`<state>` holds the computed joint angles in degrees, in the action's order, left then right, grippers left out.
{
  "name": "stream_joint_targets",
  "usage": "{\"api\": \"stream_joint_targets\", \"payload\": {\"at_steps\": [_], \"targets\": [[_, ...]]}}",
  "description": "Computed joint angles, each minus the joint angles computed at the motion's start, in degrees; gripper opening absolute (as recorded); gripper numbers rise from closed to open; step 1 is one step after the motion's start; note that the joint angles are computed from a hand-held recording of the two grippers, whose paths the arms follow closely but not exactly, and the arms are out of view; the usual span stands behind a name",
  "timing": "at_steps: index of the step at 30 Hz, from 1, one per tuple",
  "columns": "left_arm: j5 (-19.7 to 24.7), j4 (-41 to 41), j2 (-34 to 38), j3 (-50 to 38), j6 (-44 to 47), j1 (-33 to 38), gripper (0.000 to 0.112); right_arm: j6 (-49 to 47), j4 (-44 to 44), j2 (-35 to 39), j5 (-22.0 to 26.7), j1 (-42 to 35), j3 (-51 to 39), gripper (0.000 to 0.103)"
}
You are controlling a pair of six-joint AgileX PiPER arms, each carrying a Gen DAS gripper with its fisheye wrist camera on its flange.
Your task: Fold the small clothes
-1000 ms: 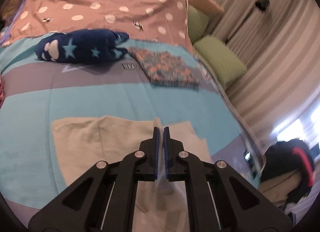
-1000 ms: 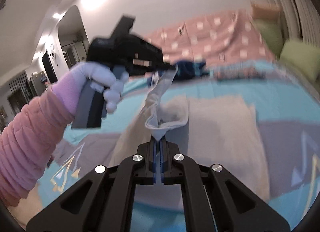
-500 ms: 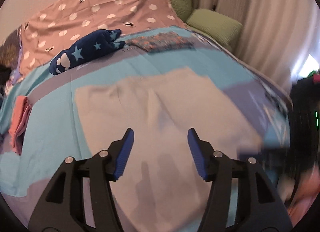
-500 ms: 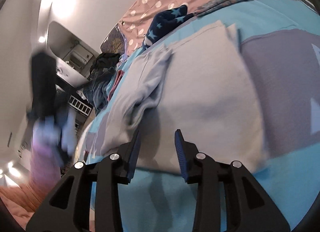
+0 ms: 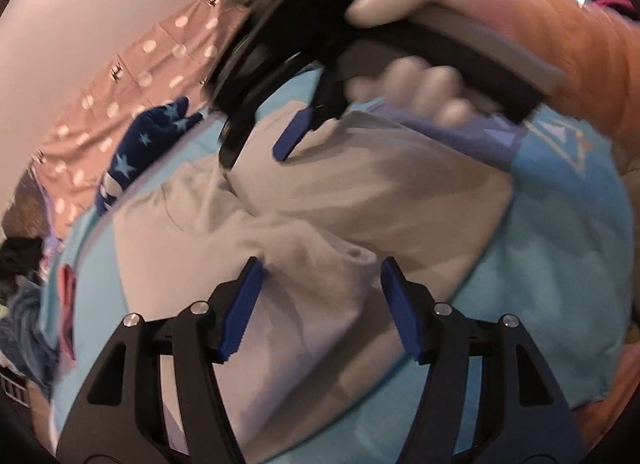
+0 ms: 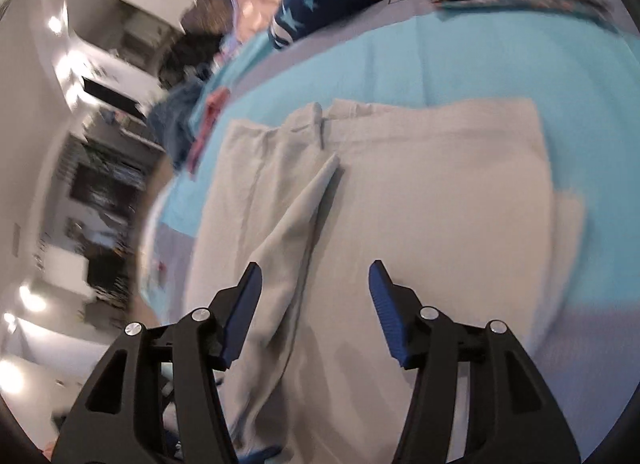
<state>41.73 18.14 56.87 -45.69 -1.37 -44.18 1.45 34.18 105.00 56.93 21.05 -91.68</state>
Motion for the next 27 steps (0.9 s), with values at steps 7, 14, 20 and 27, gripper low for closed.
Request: {"api": "stream_joint_targets", "payload": {"at_steps": [7, 14, 20, 27], "targets": [[-1.67, -5.68, 1.55, -0.45, 5.83, 5.5, 0.063, 1.99, -0.93, 15.04, 8.71, 1.47, -21.36, 0.057], [-3.98, -20.77, 3.67, 0.46, 18.92, 14.31, 0.064, 0.02, -1.89, 19.23, 7.02, 2.4, -27.18, 0.042], [-1.3, -38.73, 6.31, -1.13, 34.83, 25.52, 0.021, 3.72, -8.44, 18.63, 6.52, 4.57, -30.19, 0.008], [12.76, -58.28, 7.28, -6.86, 48.41, 39.77, 0.013, 5.85, -12.26, 15.31, 7.72, 5.19, -33.72, 0.007]]}}
